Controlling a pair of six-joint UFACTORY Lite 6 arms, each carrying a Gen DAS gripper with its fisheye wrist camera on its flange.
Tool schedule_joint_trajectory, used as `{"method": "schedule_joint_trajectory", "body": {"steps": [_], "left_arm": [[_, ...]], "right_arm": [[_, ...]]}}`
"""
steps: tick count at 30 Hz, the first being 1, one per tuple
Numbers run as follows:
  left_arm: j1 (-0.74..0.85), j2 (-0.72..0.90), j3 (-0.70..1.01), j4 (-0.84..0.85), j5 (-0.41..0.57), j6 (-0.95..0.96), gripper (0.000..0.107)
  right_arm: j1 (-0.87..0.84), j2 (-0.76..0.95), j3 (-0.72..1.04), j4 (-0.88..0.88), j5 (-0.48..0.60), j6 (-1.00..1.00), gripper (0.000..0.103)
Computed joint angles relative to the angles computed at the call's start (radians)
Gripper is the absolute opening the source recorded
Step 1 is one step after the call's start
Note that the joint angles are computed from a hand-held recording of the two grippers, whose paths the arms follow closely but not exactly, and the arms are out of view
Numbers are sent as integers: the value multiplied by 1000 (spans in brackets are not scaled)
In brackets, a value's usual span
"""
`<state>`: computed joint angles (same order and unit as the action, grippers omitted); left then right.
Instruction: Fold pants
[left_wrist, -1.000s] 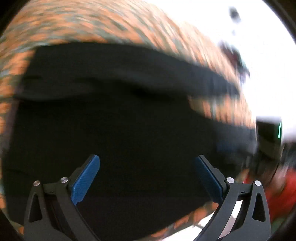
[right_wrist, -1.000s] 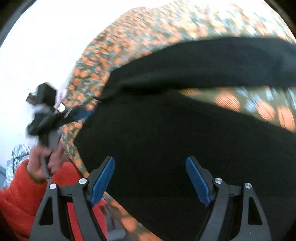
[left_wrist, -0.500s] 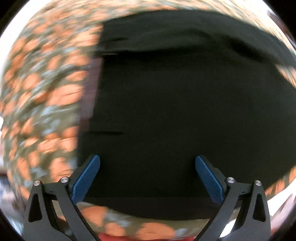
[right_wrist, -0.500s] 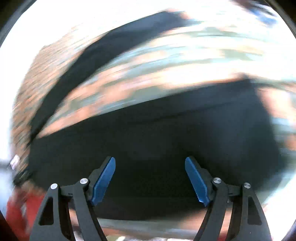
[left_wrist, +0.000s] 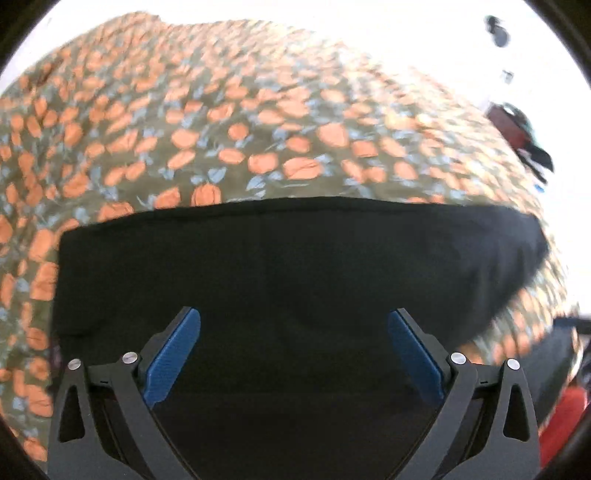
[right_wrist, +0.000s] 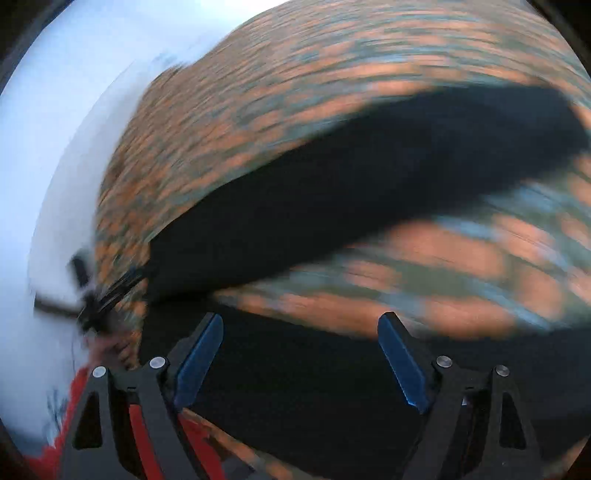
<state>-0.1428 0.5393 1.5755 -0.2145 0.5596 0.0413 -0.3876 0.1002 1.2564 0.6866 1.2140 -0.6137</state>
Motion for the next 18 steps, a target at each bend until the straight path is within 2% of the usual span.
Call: {"method": "schedule_joint_trajectory", "body": {"steps": [2,3,5,7,8,9,12,15,16,18], "left_arm": [[20,64,39,15,-15,-49,101],[31,67,25,57,-30,-93,101],[67,71,-2,158,-33,-166,101],[94,134,28,332,11,-278,101],[123,149,25,360,17,-272,102],[154,128,-19,346,-18,-236,103],[220,87,-69,176,-40,-7,96],[211,84,-61,217,-16,2,95],[206,84,-58,233,-10,-17,95],[196,78,-57,259,-10,-69,94]], "right_arm": [[209,65,21,115,-85,12,85],[314,104,41,143,-161,53,85],[432,220,119,224,-245,43,85],[504,389,269,180,-291,22,85],[530,431,306,123,-309,30,85],[527,468,333,72,-324,25,85],[396,572,404,-19,-313,-59,85],[149,711,587,-91,-255,-134,85],[71,764,687,-117,-208,-142,85],[-111,880,897,-203,-210,-134,85]]}}
